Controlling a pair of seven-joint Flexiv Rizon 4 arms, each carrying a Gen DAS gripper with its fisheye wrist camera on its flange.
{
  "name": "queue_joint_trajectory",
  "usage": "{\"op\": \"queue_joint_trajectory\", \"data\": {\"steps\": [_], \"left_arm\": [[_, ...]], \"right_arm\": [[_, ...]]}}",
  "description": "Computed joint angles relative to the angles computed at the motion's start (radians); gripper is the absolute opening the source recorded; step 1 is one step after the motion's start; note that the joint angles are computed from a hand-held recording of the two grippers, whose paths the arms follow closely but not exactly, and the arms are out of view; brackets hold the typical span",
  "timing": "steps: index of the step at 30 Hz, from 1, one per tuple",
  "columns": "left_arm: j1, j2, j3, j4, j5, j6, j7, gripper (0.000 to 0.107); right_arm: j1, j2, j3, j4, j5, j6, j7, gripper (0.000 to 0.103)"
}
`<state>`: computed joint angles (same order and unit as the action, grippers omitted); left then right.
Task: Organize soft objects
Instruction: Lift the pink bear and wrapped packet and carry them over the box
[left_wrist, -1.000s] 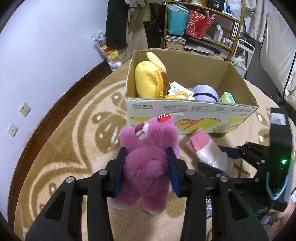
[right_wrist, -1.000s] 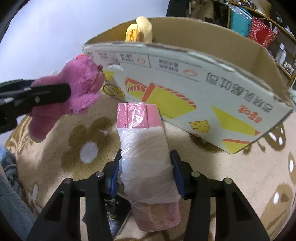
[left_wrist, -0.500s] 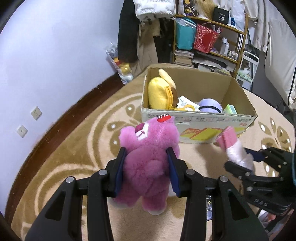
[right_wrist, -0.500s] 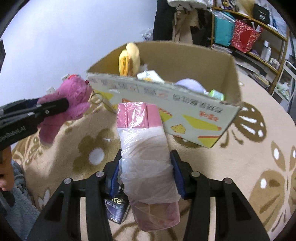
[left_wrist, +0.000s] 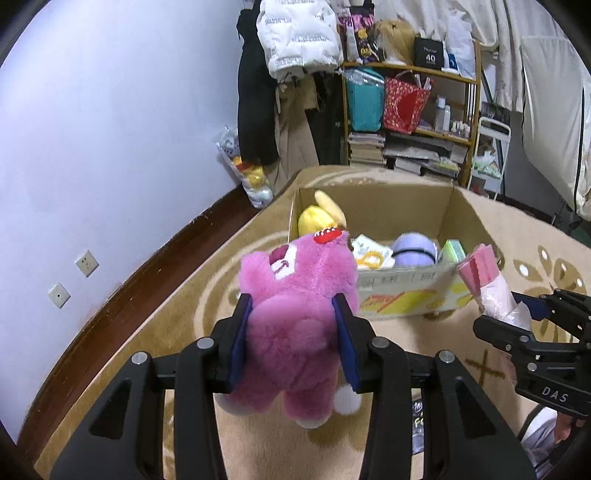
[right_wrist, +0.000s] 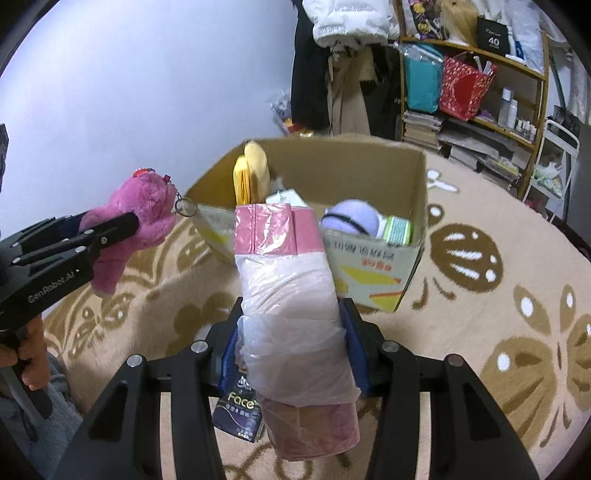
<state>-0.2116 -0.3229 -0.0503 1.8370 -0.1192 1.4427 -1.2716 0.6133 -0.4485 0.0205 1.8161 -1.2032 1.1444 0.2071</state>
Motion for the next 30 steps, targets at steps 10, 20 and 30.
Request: {"op": "queue_joint_trajectory", "data": {"steps": [10,20,30], "left_arm": [[0.007,-0.033,-0.030,-0.030,-0.009,0.162,0.023,0.040],[-0.012,-0.101,-0.033,-0.113,-0.020,0.210,0.050,0.040],[-0.003,-0.152,-0.065,-0.173,-0.032,0.197,0.086,0.041]], "right_arm": [[-0.031,0.027,-0.014,-0.017,-0.184,-0.023,0.167,0.051],[-0.070,0.006,-0.011,-0.065,-0.308,-0.032,0.262,0.051],[-0.103,-0.035,-0.020,-0.137,-0.372,-0.012,0.266,0.051]]}}
